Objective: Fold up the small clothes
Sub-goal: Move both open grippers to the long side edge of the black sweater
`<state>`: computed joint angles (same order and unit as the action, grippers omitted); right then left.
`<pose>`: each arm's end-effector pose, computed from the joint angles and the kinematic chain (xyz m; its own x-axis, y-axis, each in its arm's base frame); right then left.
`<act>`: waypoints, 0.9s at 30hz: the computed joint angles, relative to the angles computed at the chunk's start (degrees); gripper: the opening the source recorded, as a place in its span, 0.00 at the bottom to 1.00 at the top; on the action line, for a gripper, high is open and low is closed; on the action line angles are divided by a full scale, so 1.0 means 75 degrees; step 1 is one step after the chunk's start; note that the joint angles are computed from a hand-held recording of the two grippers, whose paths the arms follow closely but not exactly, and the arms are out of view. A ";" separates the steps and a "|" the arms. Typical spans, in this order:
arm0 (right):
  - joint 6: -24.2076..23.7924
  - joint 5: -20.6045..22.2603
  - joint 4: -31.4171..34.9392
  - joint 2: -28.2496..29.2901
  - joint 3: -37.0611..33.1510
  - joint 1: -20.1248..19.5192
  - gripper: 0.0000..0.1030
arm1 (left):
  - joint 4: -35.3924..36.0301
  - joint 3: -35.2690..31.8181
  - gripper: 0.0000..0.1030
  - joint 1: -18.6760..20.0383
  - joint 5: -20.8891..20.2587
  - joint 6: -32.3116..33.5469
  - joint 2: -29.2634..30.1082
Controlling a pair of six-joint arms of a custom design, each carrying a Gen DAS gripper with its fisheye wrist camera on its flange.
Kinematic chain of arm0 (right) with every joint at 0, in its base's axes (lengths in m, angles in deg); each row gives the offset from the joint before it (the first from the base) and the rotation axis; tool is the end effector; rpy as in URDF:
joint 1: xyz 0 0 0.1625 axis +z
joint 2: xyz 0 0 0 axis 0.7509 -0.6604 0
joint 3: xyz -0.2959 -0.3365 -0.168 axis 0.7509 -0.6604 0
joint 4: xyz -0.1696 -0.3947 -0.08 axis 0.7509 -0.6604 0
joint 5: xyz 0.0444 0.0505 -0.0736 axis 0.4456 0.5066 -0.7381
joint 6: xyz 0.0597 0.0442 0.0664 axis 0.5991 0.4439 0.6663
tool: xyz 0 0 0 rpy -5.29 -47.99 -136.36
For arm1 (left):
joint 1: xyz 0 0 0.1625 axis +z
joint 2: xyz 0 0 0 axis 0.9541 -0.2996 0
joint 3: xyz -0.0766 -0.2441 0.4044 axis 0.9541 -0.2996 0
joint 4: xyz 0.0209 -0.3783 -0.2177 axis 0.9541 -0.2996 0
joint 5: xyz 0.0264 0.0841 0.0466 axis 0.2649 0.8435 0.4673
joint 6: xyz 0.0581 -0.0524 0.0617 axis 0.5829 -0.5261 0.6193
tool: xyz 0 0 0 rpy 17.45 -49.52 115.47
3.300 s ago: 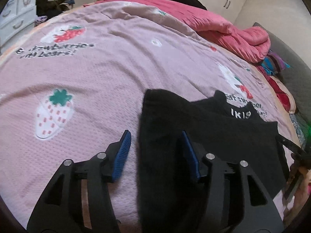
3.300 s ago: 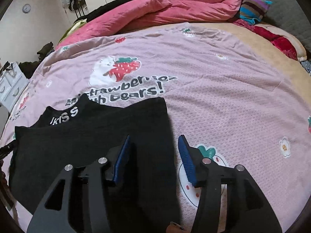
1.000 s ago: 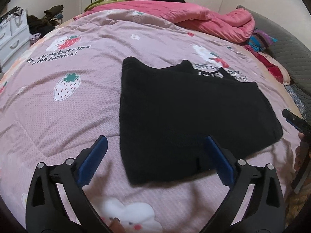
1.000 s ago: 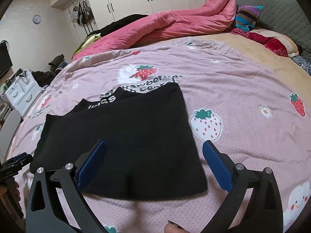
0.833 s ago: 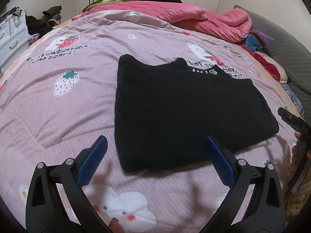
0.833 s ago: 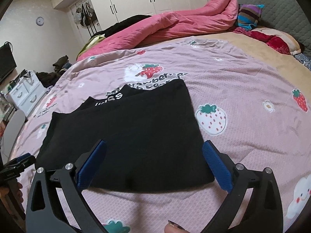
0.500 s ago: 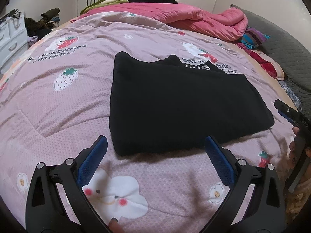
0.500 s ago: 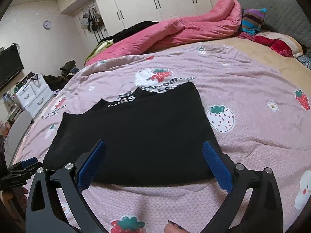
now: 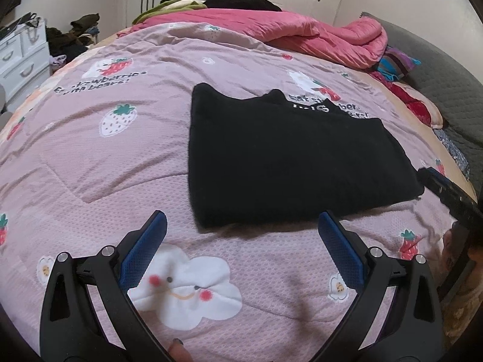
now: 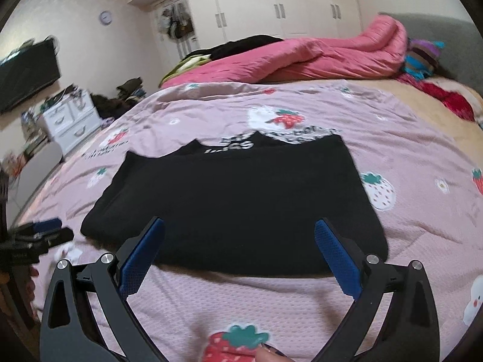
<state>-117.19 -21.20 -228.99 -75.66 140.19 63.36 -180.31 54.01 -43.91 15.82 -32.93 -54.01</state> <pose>0.2967 -0.4337 0.1222 -0.6543 -0.6262 0.4241 -0.7563 0.5426 -0.3655 -0.1084 -0.3108 0.3010 -0.7599 -0.3564 -0.5437 0.2094 0.6576 -0.7237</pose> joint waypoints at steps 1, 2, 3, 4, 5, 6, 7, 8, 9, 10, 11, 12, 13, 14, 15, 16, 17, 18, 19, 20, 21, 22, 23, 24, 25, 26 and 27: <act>-0.0099 -0.0010 -0.0051 0.0046 0.0022 0.0057 0.96 | 0.0075 -0.0007 0.91 -0.0009 -0.0006 -0.0063 -0.0028; -0.0233 -0.0051 -0.0079 0.0111 0.0037 0.0142 0.96 | 0.0220 -0.0022 0.91 -0.0025 -0.0008 -0.0166 -0.0099; -0.0343 -0.0093 -0.0123 0.0169 0.0056 0.0209 0.96 | 0.0350 -0.0037 0.91 -0.0038 -0.0008 -0.0260 -0.0160; -0.0461 -0.0126 -0.0192 0.0236 0.0082 0.0266 0.96 | 0.0494 -0.0053 0.91 -0.0058 -0.0006 -0.0366 -0.0218; -0.0578 -0.0173 -0.0244 0.0296 0.0105 0.0329 0.96 | 0.0700 -0.0082 0.91 -0.0082 0.0011 -0.0531 -0.0292; -0.0668 -0.0199 -0.0294 0.0337 0.0136 0.0360 0.96 | 0.0824 -0.0101 0.91 -0.0094 0.0024 -0.0620 -0.0358; -0.0790 -0.0225 -0.0337 0.0396 0.0164 0.0427 0.96 | 0.0994 -0.0128 0.91 -0.0118 0.0033 -0.0757 -0.0425; -0.0870 -0.0220 -0.0397 0.0446 0.0195 0.0462 0.96 | 0.1170 -0.0151 0.91 -0.0152 0.0048 -0.0897 -0.0483; -0.0935 -0.0211 -0.0423 0.0481 0.0216 0.0502 0.96 | 0.1341 -0.0178 0.91 -0.0185 0.0068 -0.1026 -0.0543; -0.0988 -0.0193 -0.0403 0.0510 0.0225 0.0541 0.96 | 0.1501 -0.0213 0.91 -0.0201 0.0080 -0.1136 -0.0601; -0.1033 -0.0165 -0.0377 0.0543 0.0236 0.0586 0.96 | 0.1655 -0.0236 0.91 -0.0230 0.0088 -0.1261 -0.0648; -0.1062 -0.0126 -0.0353 0.0564 0.0248 0.0614 0.96 | 0.1833 -0.0264 0.91 -0.0262 0.0110 -0.1403 -0.0709; -0.1091 -0.0097 -0.0313 0.0581 0.0256 0.0643 0.96 | 0.1975 -0.0295 0.91 -0.0279 0.0125 -0.1515 -0.0751; -0.1130 -0.0082 -0.0286 0.0616 0.0261 0.0681 0.96 | 0.2128 -0.0323 0.91 -0.0304 0.0130 -0.1644 -0.0787; -0.1160 -0.0075 -0.0290 0.0644 0.0280 0.0711 0.96 | 0.2221 -0.0339 0.91 -0.0310 0.0148 -0.1721 -0.0814; -0.1194 -0.0077 -0.0274 0.0676 0.0285 0.0748 0.96 | 0.2382 -0.0369 0.91 -0.0323 0.0167 -0.1855 -0.0837; -0.1231 -0.0067 -0.0255 0.0705 0.0292 0.0786 0.96 | 0.2523 -0.0387 0.91 -0.0350 0.0154 -0.1961 -0.0872; -0.1256 -0.0054 -0.0257 0.0729 0.0304 0.0816 0.96 | 0.2598 -0.0403 0.91 -0.0350 0.0162 -0.2020 -0.0894; -0.1269 -0.0045 -0.0263 0.0753 0.0321 0.0855 0.96 | 0.2673 -0.0420 0.91 -0.0346 0.0181 -0.2080 -0.0914; -0.1264 -0.0035 -0.0243 0.0774 0.0317 0.0886 0.96 | 0.2748 -0.0429 0.91 -0.0344 0.0189 -0.2139 -0.0924; -0.1245 -0.0001 -0.0180 0.0796 0.0305 0.0922 0.96 | 0.2838 -0.0452 0.91 -0.0334 0.0195 -0.2196 -0.0928; -0.1239 0.0015 -0.0146 0.0805 0.0298 0.0943 0.96 | 0.2904 -0.0468 0.91 -0.0324 0.0202 -0.2232 -0.0937; -0.1240 0.0029 -0.0142 0.0835 0.0297 0.0992 0.96 | 0.3029 -0.0494 0.91 -0.0312 0.0220 -0.2313 -0.0947; -0.1246 0.0040 -0.0141 0.0867 0.0287 0.1029 0.96 | 0.3131 -0.0520 0.91 -0.0278 0.0234 -0.2377 -0.0944; -0.1255 0.0053 -0.0126 0.0881 0.0285 0.1048 0.96 | 0.3171 -0.0535 0.91 -0.0221 0.0245 -0.2397 -0.0934; -0.1267 0.0065 -0.0081 0.0912 0.0266 0.1085 0.96 | 0.3187 -0.0542 0.91 -0.0176 0.0251 -0.2397 -0.0931; -0.1273 0.0066 -0.0056 0.0940 0.0249 0.1118 0.96 | 0.3208 -0.0560 0.91 -0.0107 0.0241 -0.2409 -0.0914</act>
<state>-126.74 -20.70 -229.41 -68.60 142.05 71.75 -156.25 49.80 -44.71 17.63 -50.99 -60.87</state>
